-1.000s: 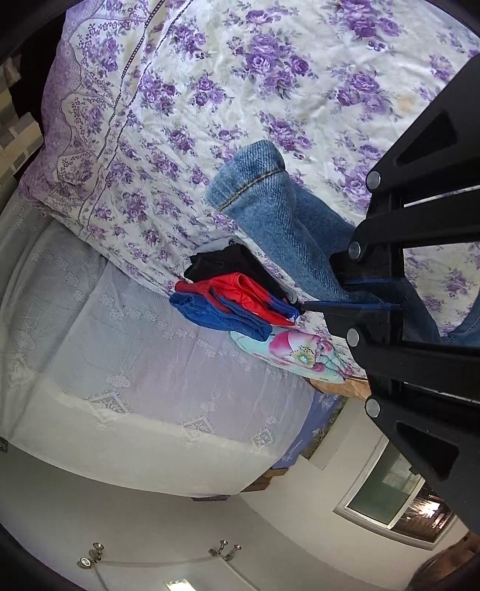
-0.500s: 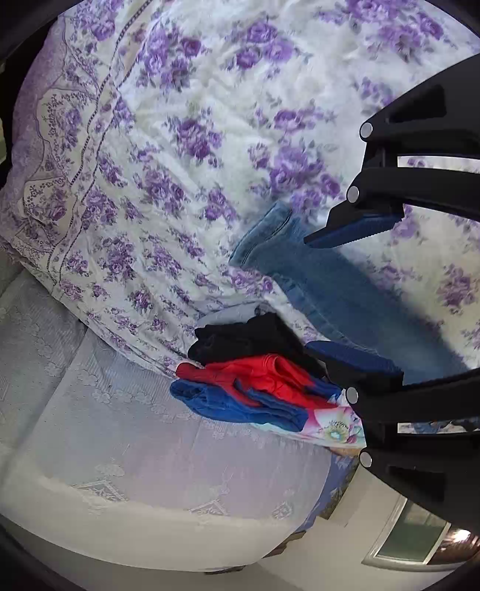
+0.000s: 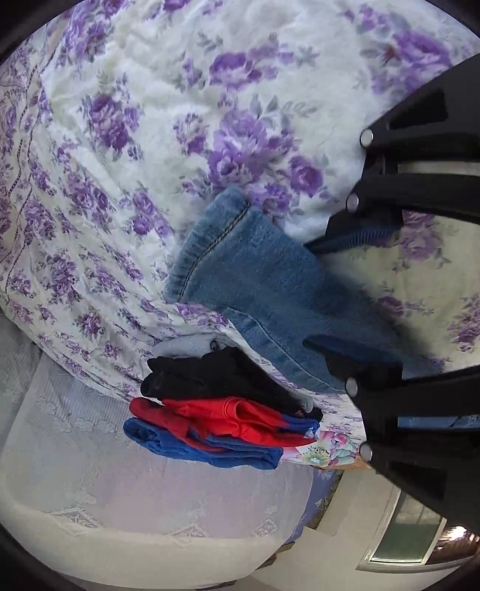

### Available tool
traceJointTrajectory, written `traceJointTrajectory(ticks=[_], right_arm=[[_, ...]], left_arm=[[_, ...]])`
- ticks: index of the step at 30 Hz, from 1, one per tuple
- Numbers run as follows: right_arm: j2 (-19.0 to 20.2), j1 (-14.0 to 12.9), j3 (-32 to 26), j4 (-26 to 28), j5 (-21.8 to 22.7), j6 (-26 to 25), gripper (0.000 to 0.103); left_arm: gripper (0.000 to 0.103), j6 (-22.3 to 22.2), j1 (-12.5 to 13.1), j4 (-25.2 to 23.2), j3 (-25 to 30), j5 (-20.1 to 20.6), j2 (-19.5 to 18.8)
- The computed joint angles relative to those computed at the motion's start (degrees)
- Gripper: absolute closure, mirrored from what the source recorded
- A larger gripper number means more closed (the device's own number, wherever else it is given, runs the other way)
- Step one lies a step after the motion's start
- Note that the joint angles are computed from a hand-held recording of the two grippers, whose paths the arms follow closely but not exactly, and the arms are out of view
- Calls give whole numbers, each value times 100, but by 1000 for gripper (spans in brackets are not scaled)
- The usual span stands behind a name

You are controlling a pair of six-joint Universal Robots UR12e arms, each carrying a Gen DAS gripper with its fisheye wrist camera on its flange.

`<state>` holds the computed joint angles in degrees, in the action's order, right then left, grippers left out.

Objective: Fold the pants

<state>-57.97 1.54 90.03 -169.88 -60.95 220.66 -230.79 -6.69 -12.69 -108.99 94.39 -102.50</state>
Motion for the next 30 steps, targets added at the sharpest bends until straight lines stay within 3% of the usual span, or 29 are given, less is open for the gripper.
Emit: traceJointTrajectory(ticks=[1,5,7,9,10,13,15,19,20,21,23,26,30], right_arm=[[-45,20,49,-167,-172,-99,96],[-396,53,521,-1224,-497,-641,97],[-524,12,693,-859,-591,-724,97],[-514,-102,776,-129,-370,-499,98],[-471,-164,837,-35,-142,-309,100],[-546,-142,917,-253,-263,-295,93],[-623,-73,895,-77,-577,-410,80],[-858,-149,1224,-329,-367,-273,75],[-970,-169,1366,-424,-327,-319,75],[-1093,-177,1506,-486,-330,-381,75],[-1406,-201,1842,-530,-298,-537,74],[-1988,-208,2368,-269,-243,-919,68],[-2758,-130,2906,286,-370,-1531,61]], left_arm=[[40,-79,18,9,-39,11,14],[40,-280,103,-40,-214,-92,97],[40,-349,127,31,-337,-176,152],[35,-480,158,135,-489,-340,207],[35,-541,168,201,-551,-441,219],[35,-548,197,324,-661,-787,227],[34,-465,180,303,-618,-823,184],[34,-272,218,261,-427,-1141,-1],[37,-219,218,176,-358,-1209,-54],[51,-147,206,110,-296,-1238,-102],[64,34,136,-92,-200,-1092,-143],[79,127,109,223,-300,-1042,-144],[83,-43,166,722,-487,-1215,-133]])
